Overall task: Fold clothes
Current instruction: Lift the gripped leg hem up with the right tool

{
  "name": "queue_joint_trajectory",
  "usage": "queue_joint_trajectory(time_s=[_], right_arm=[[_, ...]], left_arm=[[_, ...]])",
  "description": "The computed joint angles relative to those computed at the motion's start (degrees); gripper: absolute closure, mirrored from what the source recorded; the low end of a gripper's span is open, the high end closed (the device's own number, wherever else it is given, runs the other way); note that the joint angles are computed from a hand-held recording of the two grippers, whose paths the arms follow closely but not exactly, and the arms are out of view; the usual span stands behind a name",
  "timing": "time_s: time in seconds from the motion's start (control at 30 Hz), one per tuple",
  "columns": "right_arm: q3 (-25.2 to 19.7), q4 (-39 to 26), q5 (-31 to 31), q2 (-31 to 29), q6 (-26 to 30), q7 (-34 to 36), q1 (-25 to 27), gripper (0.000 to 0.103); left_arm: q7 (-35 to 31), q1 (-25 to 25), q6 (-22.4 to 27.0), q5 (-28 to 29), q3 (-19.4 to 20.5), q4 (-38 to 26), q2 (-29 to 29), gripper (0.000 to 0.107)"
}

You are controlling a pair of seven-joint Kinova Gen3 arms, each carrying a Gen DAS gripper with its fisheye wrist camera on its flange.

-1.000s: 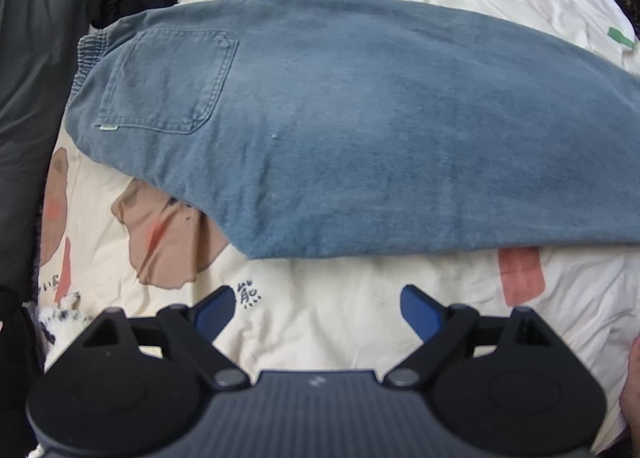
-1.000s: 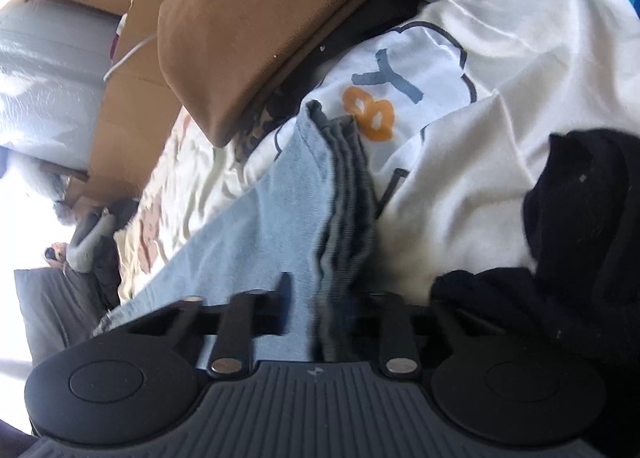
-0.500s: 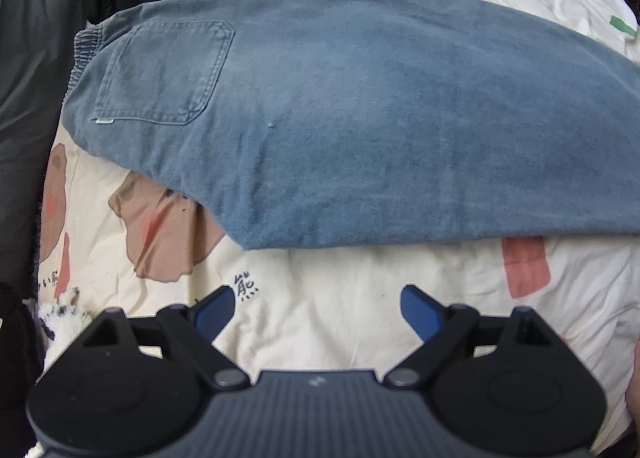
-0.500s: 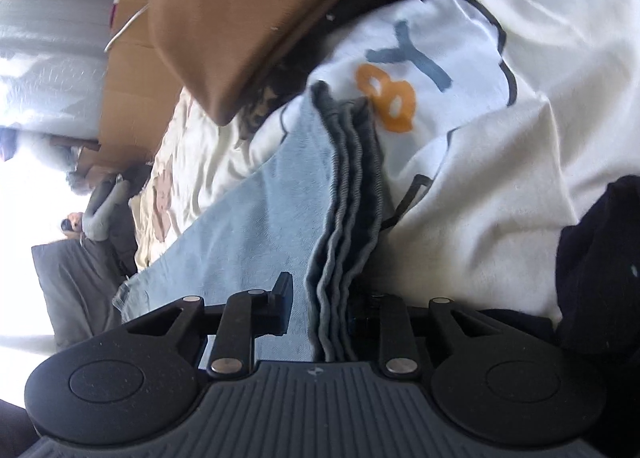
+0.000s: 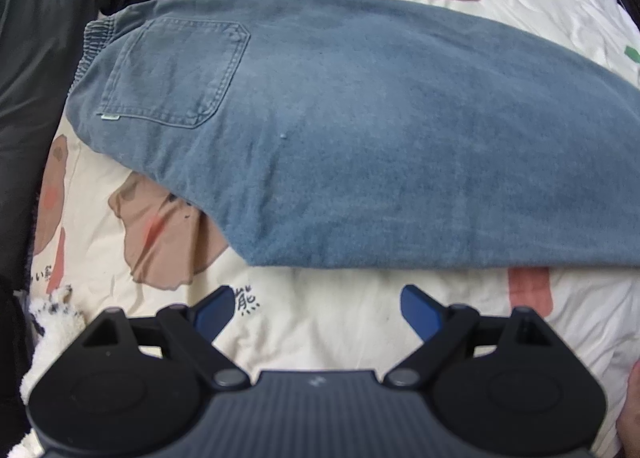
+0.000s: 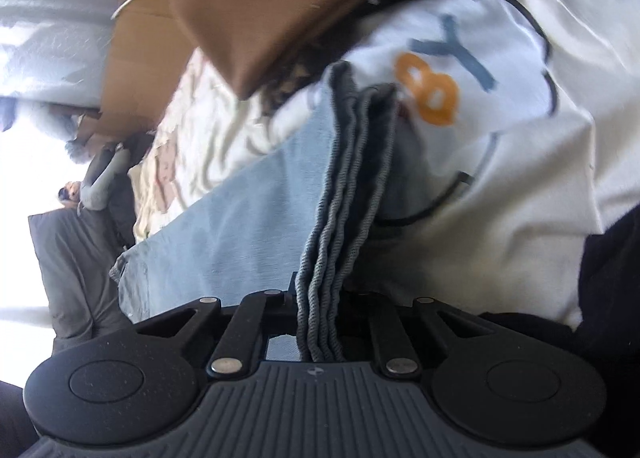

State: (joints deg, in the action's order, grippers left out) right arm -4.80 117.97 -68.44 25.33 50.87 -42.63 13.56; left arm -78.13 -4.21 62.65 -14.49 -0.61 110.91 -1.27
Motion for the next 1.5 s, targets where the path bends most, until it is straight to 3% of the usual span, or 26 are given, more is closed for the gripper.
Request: queue_joint_trajectory(time_s=[0.43,0.73,0.97,1.23,1.5], right_arm=[[1.26,-9.07,17.42,-9.71,3.47,-23.27,-7.32,0.094],[0.54,-21.53,31.88,-13.08,8.57,-43.45,-16.13,0.094],[-0.55,-31.88,38.34,-12.83,13.23,-52.39,-20.71,0.094],[-1.89,-50.53,46.38,-7.14,28.03,-61.28,-26.44,0.094],[-3.0,-69.42,47.64,-0.01,40.05,-66.49,-30.06,0.094]], left_arm=[[-3.65,-2.72,-6.64,2.75,-1.83,1.31,-1.01,0.017],[-11.35,-5.47,-12.72,9.01,-3.67,1.92,-0.98,0.024],[-18.74,-6.92,-15.36,14.93,-4.68,2.38,-1.82,0.025],[-26.6,-8.25,-16.31,21.48,-6.24,3.25,-3.28,0.036],[-31.48,-8.4,-17.37,25.83,-7.39,4.9,-5.7,0.037]])
